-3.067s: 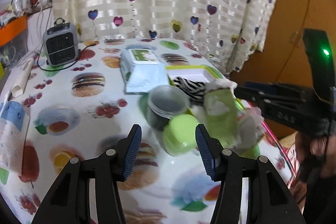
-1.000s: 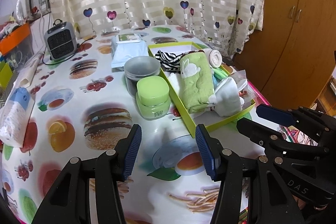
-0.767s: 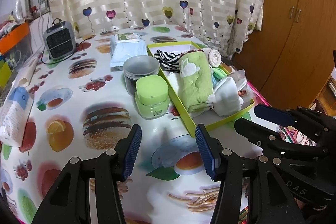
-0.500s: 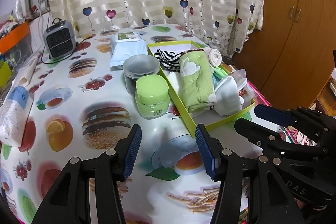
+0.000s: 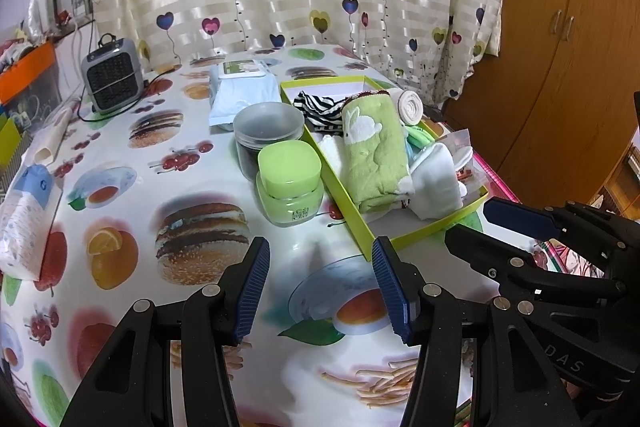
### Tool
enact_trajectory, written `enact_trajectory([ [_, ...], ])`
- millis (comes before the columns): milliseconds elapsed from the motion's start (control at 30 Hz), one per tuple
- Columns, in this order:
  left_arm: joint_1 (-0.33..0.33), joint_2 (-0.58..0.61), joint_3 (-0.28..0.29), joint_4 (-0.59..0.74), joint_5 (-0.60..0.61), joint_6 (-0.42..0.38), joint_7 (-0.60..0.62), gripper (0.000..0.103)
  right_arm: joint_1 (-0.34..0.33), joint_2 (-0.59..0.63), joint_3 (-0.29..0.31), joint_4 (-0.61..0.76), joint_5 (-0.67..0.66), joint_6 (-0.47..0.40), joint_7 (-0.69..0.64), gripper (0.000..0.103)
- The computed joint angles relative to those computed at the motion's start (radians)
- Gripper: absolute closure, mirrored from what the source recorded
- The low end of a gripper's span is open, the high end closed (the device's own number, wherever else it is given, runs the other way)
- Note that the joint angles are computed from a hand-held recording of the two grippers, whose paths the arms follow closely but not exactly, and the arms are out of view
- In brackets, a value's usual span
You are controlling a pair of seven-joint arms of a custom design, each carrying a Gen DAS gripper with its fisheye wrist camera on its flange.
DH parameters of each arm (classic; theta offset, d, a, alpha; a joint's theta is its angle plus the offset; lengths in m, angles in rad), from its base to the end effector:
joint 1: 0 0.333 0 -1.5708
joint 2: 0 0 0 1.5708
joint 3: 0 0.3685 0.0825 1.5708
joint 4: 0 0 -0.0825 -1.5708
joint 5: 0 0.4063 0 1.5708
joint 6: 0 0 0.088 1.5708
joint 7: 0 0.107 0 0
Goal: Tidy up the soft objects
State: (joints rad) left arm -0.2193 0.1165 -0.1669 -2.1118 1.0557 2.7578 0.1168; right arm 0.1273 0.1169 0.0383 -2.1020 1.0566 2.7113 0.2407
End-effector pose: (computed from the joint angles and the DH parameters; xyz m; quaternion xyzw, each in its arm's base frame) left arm 0.5560 -0.2621 0.4435 -0.7112 0.5942 -0.2682 0.2630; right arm 0.6127 0.0705 0.4428 -0.8215 0.4248 -0.1413 0.3532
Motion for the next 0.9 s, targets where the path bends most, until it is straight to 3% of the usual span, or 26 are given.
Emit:
enact_trajectory([
  [900,-0.003,0.005,0.001,0.004,0.002,-0.006,-0.002,0.050,0.002,0.005,0.002,0.002,-0.003,0.008,0.000,0.060],
])
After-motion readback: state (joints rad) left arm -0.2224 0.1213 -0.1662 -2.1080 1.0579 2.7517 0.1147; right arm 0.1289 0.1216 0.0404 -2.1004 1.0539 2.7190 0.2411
